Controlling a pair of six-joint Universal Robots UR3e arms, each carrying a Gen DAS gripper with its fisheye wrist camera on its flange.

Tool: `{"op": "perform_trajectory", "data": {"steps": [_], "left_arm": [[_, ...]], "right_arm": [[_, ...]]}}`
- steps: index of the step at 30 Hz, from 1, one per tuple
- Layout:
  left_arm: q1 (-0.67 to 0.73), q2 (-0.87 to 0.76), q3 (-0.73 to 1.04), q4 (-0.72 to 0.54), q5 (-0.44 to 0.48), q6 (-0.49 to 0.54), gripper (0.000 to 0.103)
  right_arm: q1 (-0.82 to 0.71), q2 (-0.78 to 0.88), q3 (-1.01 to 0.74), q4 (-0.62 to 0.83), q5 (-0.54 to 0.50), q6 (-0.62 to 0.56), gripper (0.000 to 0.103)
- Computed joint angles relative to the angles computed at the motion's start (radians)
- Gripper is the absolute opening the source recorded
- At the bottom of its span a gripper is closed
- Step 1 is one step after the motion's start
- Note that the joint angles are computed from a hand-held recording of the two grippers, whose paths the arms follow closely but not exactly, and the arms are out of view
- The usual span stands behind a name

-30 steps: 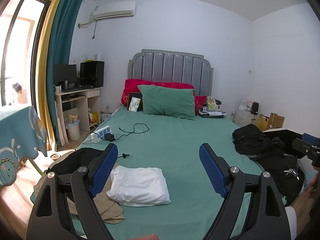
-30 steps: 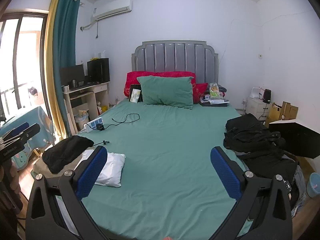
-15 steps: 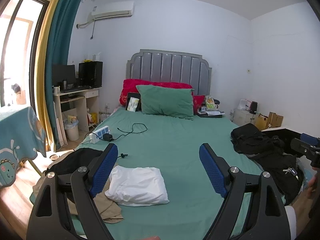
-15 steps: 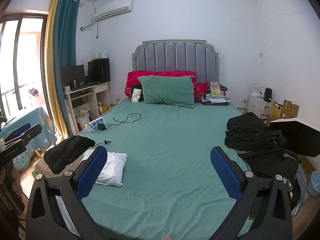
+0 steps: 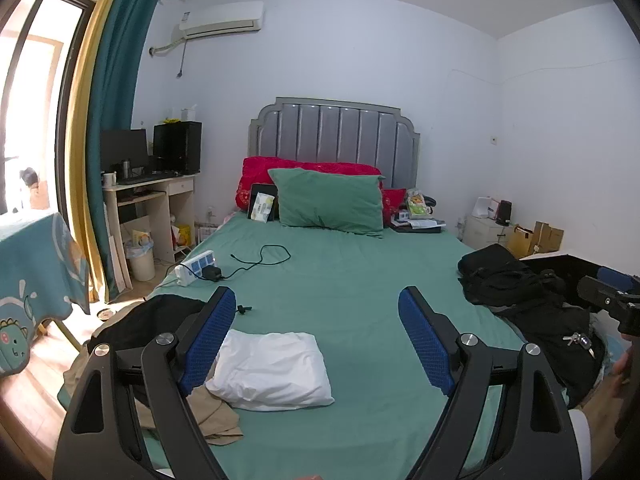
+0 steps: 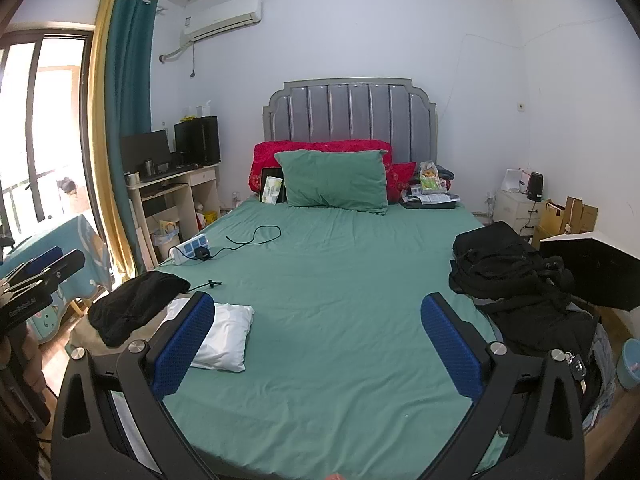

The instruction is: Fold large clothes

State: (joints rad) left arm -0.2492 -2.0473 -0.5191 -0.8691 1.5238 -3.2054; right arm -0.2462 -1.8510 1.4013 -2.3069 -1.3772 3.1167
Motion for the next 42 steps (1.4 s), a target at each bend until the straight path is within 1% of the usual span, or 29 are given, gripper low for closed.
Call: {"op": "perform_trajectory", "data": {"steps": [9, 18, 28, 42], "left_arm": [[0.004, -0.003, 0.005, -0.001, -0.005, 0.002, 0.086], [-0.003, -0.006, 0.008, 0.001, 0.001, -0.002, 0.086], [-0.018, 0.008, -0.031, 0.032, 0.017, -0.005, 0.086], [-0.027, 0.001, -0.019, 0.027, 0.023, -0.008, 0.086]], "right_arm": [[0.023, 0.001, 0.002, -0.004, -0.024, 0.009, 0.102], [0.033, 0.003, -0.001, -0.003, -0.032, 0.014, 0.102], [0.036, 0.003, -0.002, -0.002, -0.036, 0.015, 0.102], [0.053, 0.003, -0.001, -0.001, -0.053, 0.025, 0.102]]}}
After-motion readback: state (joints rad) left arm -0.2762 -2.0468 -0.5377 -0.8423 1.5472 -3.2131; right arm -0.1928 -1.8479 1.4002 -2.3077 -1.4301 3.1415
